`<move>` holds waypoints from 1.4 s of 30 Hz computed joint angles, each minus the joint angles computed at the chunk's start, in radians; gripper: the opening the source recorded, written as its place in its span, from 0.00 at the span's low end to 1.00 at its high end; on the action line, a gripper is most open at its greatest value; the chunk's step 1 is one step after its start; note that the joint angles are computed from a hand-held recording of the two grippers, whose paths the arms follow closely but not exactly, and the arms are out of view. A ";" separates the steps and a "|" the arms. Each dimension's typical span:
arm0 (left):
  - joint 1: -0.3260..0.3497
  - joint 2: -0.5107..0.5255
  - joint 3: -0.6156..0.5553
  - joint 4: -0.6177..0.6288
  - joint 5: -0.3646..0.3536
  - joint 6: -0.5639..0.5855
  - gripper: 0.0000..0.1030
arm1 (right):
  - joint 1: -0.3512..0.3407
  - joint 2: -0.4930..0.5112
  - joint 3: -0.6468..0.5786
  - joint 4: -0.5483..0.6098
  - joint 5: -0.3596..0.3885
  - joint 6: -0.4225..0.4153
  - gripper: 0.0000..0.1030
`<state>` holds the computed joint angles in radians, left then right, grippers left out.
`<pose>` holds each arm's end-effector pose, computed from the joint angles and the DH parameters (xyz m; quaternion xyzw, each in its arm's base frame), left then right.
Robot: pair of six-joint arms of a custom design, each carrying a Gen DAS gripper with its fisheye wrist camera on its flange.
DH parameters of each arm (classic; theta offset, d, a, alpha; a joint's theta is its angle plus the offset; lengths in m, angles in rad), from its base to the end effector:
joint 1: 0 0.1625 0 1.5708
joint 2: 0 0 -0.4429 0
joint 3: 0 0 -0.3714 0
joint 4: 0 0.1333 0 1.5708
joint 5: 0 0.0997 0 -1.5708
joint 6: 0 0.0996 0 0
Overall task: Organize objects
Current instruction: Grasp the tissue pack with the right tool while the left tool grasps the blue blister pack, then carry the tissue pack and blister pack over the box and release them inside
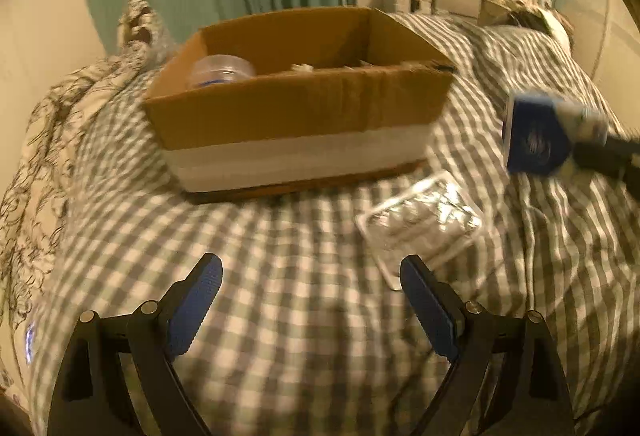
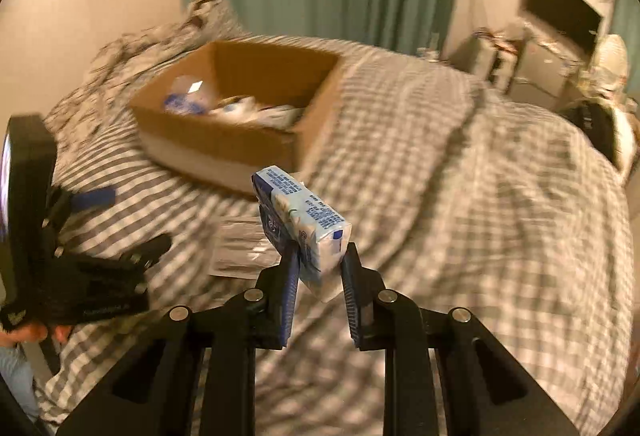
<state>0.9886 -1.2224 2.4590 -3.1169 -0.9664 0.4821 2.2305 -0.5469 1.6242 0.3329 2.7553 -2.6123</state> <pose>-0.0575 -0.4326 0.1802 0.4391 0.8361 -0.1617 0.2863 0.3155 -0.3398 0.0128 0.0092 -0.8282 0.3668 0.4237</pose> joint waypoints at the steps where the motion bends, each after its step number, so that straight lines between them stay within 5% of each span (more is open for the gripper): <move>1: -0.004 0.011 0.004 0.003 -0.005 -0.001 0.90 | 0.000 -0.007 0.013 0.005 0.015 0.026 0.20; 19: -0.043 0.272 0.005 -0.169 0.002 0.087 0.89 | -0.074 -0.071 0.113 -0.114 -0.059 0.015 0.20; 25: -0.046 0.264 -0.002 -0.141 -0.046 0.115 0.56 | -0.071 -0.068 0.113 -0.110 -0.053 0.023 0.20; 27: -0.052 0.241 0.004 -0.119 -0.060 0.117 0.37 | -0.068 -0.063 0.109 -0.099 -0.047 0.033 0.20; 33: -0.063 0.123 0.002 -0.017 -0.108 0.057 0.12 | -0.036 -0.039 0.082 -0.045 -0.013 0.082 0.20; 42: -0.087 -0.076 0.009 0.121 -0.199 -0.004 0.07 | 0.045 0.008 0.032 0.099 0.033 0.234 0.20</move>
<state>0.9012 -1.2988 2.4683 -2.9959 -1.1657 0.4779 2.2756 -0.5385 1.6557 0.4320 2.7885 -2.3787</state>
